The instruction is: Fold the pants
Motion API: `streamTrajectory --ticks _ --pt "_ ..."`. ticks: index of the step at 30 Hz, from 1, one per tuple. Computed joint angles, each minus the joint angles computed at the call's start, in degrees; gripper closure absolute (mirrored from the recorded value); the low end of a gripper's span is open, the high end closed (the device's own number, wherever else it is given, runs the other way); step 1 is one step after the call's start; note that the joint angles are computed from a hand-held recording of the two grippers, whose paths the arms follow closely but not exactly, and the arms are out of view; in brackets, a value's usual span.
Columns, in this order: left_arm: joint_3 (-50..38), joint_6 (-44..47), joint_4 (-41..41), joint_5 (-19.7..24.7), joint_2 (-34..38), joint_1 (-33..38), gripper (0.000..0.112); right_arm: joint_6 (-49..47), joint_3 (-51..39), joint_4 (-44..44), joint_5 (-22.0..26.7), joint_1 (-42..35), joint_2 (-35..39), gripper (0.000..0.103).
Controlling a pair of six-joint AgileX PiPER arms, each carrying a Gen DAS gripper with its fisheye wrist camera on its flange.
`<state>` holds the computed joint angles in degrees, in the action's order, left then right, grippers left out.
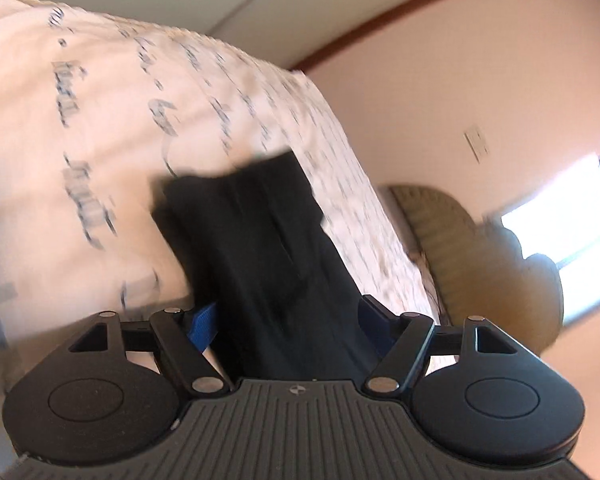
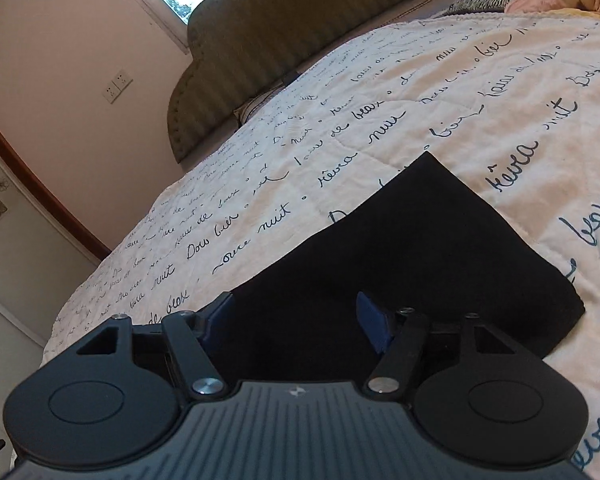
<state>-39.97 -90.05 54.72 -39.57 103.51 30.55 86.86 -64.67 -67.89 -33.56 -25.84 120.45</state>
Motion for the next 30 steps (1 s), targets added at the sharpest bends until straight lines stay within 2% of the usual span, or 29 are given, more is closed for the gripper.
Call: streamTrajectory --ticks 1,2,3,4,5,7,8,11,12,13,14,15,16,17,18,19,20,22,24,27,30 --pt "-0.8 0.1 0.4 0.9 0.2 0.4 0.043 -1.5 0.0 0.3 -0.9 -0.4 0.4 0.037" --pt "-1.5 0.0 2.1 2.3 -0.2 1.3 0.056 -3.2 0.2 0.5 -1.8 -0.7 0.6 0.037" --pt "-2.7 1.0 1.9 5.9 -0.7 0.3 0.088 -4.7 0.1 0.7 -2.7 -1.1 1.1 0.037" --pt "-3.3 4.4 -0.2 9.5 -1.3 -0.8 0.107 -5.5 0.1 0.6 -3.3 -1.3 1.2 0.037" --pt "-4.1 5.5 -0.2 10.8 -1.6 -0.2 0.108 -5.4 0.0 0.3 -4.0 -1.7 1.4 0.037" --pt "-4.9 3.8 2.9 9.1 -0.6 1.6 0.107 -4.7 0.1 -0.5 -5.2 -2.4 1.3 0.037" --pt "-5.1 4.4 3.2 10.2 -0.4 1.4 0.107 -5.2 0.2 -0.3 -5.5 -2.4 1.4 0.037" --pt "-3.3 16.2 -3.7 12.2 -0.2 -0.7 0.104 -6.4 1.1 0.7 -6.4 -2.8 1.3 0.037" --pt "-2.7 18.4 -5.4 12.4 -0.8 -1.1 0.101 -6.8 1.3 1.0 -6.5 -2.8 1.2 0.037" --pt "-2.2 18.3 -5.5 12.4 -1.6 -1.0 0.092 -6.9 1.3 1.1 -6.4 -2.7 1.2 0.037" --pt "-1.6 16.1 -3.4 10.5 -2.2 0.0 0.090 -7.1 1.4 1.3 -6.3 -2.6 1.2 0.037" --pt "-0.8 13.8 -1.3 8.6 -3.0 1.1 0.082 -7.3 1.3 1.5 -6.1 -2.5 1.3 0.037" --pt "0.1 12.1 -0.1 7.5 -4.2 2.2 0.065 -7.6 1.4 1.7 -6.2 -2.5 1.4 0.037" --pt "1.2 11.4 0.2 6.0 -5.3 3.3 0.054 -7.9 1.5 2.0 -6.2 -2.4 1.4 0.037" --pt "2.6 11.2 -0.7 5.5 -6.8 4.3 0.038 -8.2 1.6 2.4 -6.5 -2.5 1.4 0.037" --pt "3.4 10.0 -1.0 5.9 -8.1 5.1 0.035 -8.4 1.8 2.6 -6.7 -2.6 1.4 0.037" --pt "3.4 6.7 1.0 6.3 -8.8 6.1 0.035 -8.6 1.9 2.9 -6.9 -2.6 1.5 0.037" --pt "1.8 -4.0 10.7 4.3 -7.7 9.0 0.038 -8.7 2.0 3.1 -7.1 -2.7 1.5 0.037" --pt "0.5 -10.4 16.0 2.8 -6.0 10.0 0.042 -8.7 2.1 3.2 -7.3 -2.8 1.5 0.037" --pt "-0.9 -10.9 14.1 6.3 -4.2 6.7 0.046 -8.9 2.4 3.4 -7.7 -3.0 1.4 0.037" --pt "-2.0 -5.7 8.0 9.6 -2.8 3.5 0.046 -9.2 2.8 3.9 -8.0 -3.1 1.3 0.037"
